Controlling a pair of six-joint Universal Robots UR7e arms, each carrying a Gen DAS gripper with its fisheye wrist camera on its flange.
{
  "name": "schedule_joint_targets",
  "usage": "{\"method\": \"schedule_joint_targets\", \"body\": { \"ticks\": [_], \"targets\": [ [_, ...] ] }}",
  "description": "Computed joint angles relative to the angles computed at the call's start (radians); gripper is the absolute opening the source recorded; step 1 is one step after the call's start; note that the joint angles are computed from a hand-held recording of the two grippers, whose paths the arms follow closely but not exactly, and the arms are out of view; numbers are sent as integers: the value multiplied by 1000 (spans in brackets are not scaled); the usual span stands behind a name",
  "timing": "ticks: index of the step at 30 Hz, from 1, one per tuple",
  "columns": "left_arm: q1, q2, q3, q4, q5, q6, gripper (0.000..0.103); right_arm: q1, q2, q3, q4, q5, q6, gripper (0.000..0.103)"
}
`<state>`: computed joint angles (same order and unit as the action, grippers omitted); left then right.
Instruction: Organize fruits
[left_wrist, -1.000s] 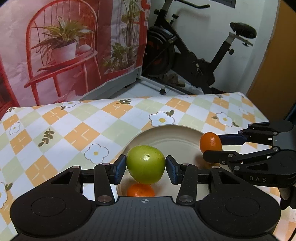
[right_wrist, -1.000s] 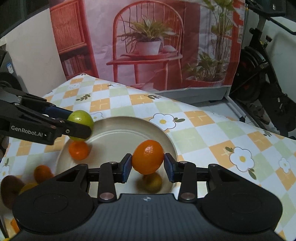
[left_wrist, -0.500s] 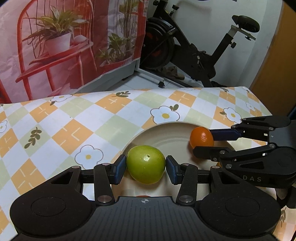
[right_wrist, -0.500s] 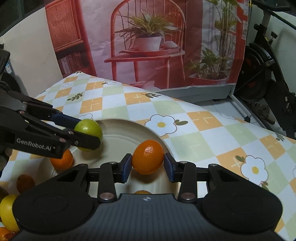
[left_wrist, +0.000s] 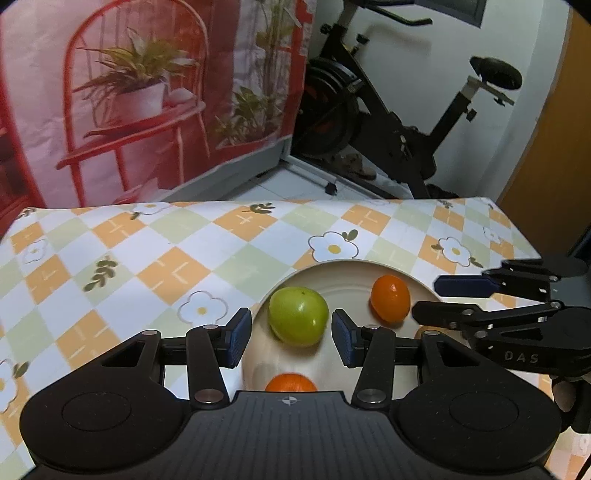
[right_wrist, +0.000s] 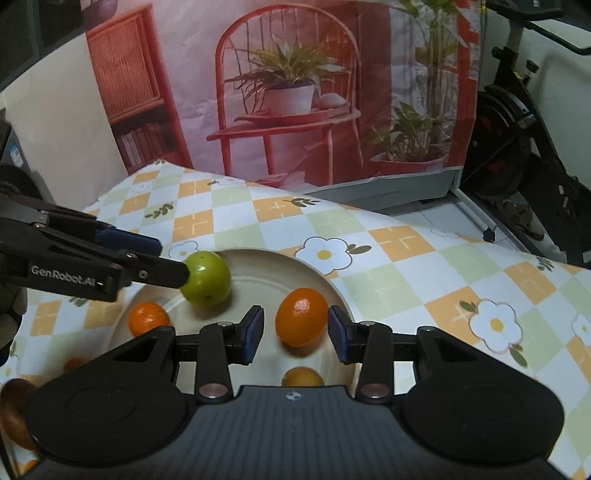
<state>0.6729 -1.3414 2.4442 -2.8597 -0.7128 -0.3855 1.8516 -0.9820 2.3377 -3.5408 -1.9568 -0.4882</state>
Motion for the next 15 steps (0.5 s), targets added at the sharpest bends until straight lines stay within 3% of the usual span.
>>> {"method": "schedule_joint_targets", "body": {
  "ticks": [6,15],
  "targets": [
    [-89,-127,56,156,47,-154,51,28,-64,69,-29,-15,74,42],
    [-249,-362,118,572,97,-489,51,88,-121,173,-90,-54,188,42]
  ]
}}
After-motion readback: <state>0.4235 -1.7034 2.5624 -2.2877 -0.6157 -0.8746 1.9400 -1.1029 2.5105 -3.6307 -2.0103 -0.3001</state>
